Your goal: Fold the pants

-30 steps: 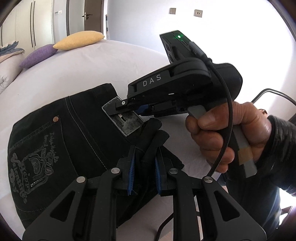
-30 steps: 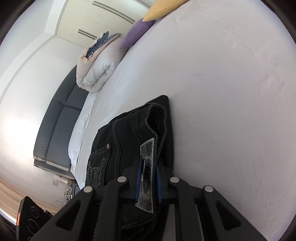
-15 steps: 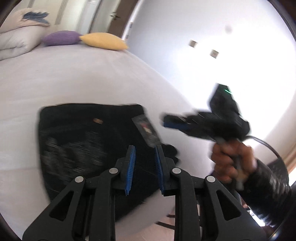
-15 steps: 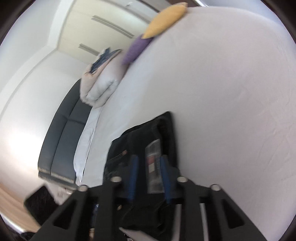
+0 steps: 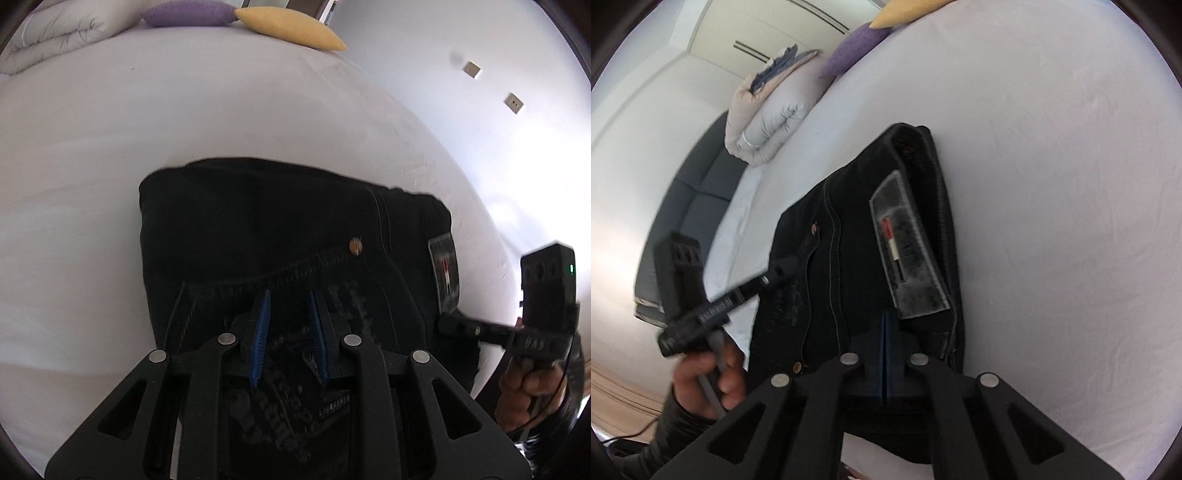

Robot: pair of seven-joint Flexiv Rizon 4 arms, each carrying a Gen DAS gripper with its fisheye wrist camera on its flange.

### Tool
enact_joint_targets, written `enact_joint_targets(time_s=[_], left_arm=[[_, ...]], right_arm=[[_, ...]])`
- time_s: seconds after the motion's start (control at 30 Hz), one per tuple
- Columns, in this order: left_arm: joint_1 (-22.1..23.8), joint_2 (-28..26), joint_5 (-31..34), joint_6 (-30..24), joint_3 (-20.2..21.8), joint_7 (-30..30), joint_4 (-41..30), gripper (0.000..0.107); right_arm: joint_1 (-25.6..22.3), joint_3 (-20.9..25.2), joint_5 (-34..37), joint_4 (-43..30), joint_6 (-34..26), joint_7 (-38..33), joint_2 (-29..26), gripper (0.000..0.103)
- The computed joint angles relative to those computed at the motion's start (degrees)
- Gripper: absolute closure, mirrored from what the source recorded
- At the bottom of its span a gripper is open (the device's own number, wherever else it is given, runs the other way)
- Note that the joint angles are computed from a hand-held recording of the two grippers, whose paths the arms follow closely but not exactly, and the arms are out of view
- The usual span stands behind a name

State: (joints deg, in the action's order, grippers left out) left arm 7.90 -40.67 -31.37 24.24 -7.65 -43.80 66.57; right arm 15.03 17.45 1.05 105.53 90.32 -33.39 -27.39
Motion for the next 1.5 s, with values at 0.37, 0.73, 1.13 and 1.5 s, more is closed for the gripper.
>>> enact_joint_targets(time_s=[0.37,0.73,1.13,1.5], left_arm=[[0.8,13.9,-2.6,10.8,2.5,10.9,21.0,0.086],[-1.3,19.3,-2.3,16.8,4.4,13.9,29.0,0.086],[-1.6,19.0,-1.8,17.9,4.4,14.4,29.3,0.086],[2.6,20.6,-13.4,9.9,3.9,16.6,31.2,0.086]], right_arm=[[7.3,-8.9,-3.8,1.8,2.1,5.9,0.5,0.103],[15.2,-16.9,-12.5,5.8,-0.3,14.5,5.7,0.102],[23.5,-25.7,-11.8,11.0,9.0,15.0,4.5,0.103],[31.0,-32.2,-8.0,14.0,11.5,9.5,7.3,0.087]])
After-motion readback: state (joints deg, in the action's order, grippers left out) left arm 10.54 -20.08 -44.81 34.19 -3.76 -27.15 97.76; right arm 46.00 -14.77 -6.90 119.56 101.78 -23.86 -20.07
